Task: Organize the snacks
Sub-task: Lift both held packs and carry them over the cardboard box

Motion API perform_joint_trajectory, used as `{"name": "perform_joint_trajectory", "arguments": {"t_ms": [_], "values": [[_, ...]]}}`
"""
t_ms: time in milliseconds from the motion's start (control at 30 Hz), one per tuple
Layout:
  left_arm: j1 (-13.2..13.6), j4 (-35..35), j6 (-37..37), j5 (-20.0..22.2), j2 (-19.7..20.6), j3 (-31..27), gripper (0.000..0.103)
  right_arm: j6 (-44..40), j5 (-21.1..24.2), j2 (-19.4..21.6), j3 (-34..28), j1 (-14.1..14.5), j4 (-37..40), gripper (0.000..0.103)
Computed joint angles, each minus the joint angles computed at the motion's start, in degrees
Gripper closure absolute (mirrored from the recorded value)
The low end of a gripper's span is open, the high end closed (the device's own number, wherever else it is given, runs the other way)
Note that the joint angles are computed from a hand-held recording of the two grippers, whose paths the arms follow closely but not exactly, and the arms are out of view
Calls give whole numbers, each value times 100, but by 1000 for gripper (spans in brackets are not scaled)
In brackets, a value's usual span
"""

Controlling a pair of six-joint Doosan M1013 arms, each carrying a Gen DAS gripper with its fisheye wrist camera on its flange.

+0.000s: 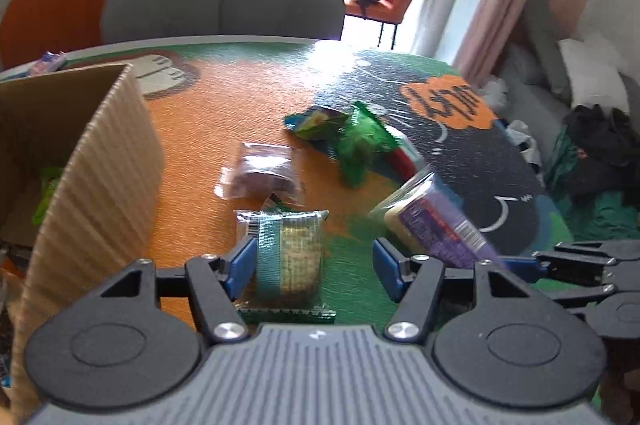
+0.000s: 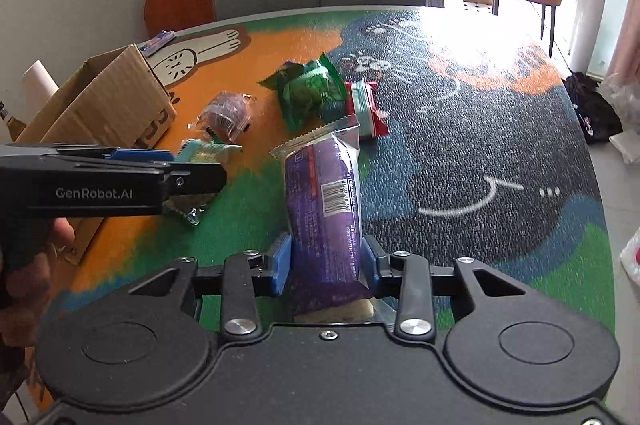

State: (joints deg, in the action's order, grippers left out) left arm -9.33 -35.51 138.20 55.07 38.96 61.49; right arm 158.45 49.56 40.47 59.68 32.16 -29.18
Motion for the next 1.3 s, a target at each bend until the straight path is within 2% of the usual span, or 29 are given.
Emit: {"name": "perform_joint_trajectory", "arguments": {"t_ms": [100, 233, 400, 467, 567, 633, 667, 700, 733, 800, 1033, 1300], "values": [[-7, -26, 59, -143, -71, 100, 41, 94, 35, -3, -6, 16, -16, 66], [-55, 91, 245, -594, -186, 296, 40, 143, 11, 11, -31, 49, -139, 61], [-117, 547, -134, -635, -110, 256, 41, 191, 91, 45, -80, 53, -174, 60], [-125, 684, -327, -531, -57, 195, 41, 170, 150, 64, -109, 70, -219, 60], [-140, 814, -392, -586, -67, 246, 45, 93, 316, 131, -227, 94, -253, 58], [-154, 890, -412, -667, -96, 290, 54, -9, 493, 212, -361, 118, -286, 58], [-149, 877, -442, -658, -94, 281, 56, -48, 561, 249, -416, 130, -317, 58], [-134, 847, -499, -578, -74, 238, 56, -75, 653, 292, -476, 151, -404, 65], [-124, 821, -516, -538, -70, 218, 56, -104, 752, 330, -531, 167, -483, 67], [-102, 715, -410, -561, -104, 251, 56, -23, 707, 306, -493, 170, -518, 71], [6, 275, -79, -430, -198, 258, 56, 560, 506, 185, -309, 192, -811, 73], [123, -138, 118, -341, -253, 199, 56, 715, 303, 152, -426, 241, -1089, 73]]}}
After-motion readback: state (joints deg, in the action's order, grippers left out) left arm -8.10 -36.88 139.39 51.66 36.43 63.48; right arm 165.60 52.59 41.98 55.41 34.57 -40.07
